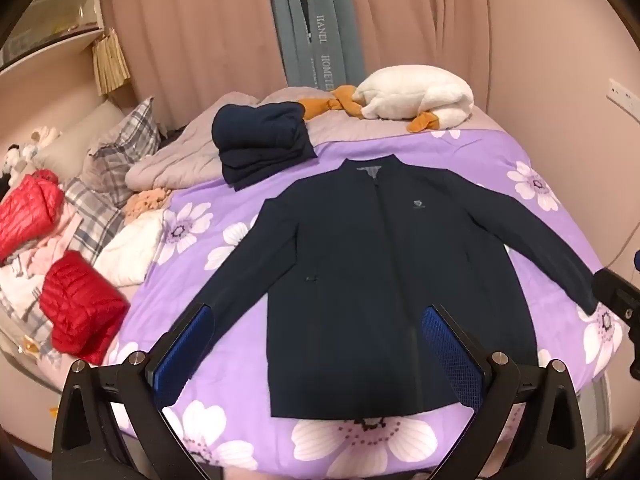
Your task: Fold large clothes
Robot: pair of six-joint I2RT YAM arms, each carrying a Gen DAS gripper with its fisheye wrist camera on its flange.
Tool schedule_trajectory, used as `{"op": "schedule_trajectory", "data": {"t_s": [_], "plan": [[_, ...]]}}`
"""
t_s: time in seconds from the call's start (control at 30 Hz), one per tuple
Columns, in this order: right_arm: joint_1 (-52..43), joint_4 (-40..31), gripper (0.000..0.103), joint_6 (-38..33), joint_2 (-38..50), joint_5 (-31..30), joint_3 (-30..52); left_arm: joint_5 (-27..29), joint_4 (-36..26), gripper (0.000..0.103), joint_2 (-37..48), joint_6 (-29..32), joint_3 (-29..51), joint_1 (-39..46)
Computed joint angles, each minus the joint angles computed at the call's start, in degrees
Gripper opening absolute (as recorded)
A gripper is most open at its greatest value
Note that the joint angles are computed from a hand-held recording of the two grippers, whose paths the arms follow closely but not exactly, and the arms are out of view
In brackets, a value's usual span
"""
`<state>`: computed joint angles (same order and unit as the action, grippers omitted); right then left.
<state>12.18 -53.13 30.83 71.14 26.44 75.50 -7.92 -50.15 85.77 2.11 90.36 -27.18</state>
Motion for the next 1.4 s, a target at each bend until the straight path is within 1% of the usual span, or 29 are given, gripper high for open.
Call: {"op": "schedule_trajectory", "data": {"t_s": [0.3, 0.33, 0.4, 0.5, 0.53, 0.6, 0.93, 1.17, 1.4], "plan": [[0.2, 0.3, 0.103, 0.2, 1.7, -0.3, 1.0, 1.2, -0.7, 0.103, -0.2, 0.0, 0.4, 0.8], [0.2, 0.6, 0.103, 0.3, -0.3, 0.1, -0.3, 1.5, -0.8, 0.103, -0.2, 0.1, 0.5, 1.0], [0.3, 0.1, 0.103, 0.3, -0.4, 0.1, 0.2, 1.9, -1.1, 0.103, 0.3, 0.4, 1.2, 1.4], [-0.5, 0.2, 0.103, -0.4, -0.7, -0.7, 0.2, 1.5, -1.0, 0.103, 0.3, 0.3, 1.1, 1.0], [-0.2, -0.6, 0.103, -0.1, 0.1, -0.4, 1.5, 1.2, -1.1, 0.103, 0.3, 0.1, 1.2, 0.6], [0.0, -0.8, 0.103, 0.2, 0.3, -0.2, 1.8, 1.0, -2.1, 0.103, 0.8, 0.3, 2.6, 0.4], [0.8, -0.1, 0.103, 0.5, 0.4, 0.1, 1.0, 0.6, -1.6, 0.103, 0.6, 0.1, 2.0, 0.0], [1.1, 0.3, 0.103, 0.9, 0.4, 0.4, 0.7, 0.4, -2.9, 0.103, 1.7, -0.2, 4.1, -0.3], [0.1, 0.7, 0.103, 0.5, 0.1, -0.8, 0.4, 0.6, -2.9, 0.103, 1.5, 0.1, 3.8, -0.1]]}}
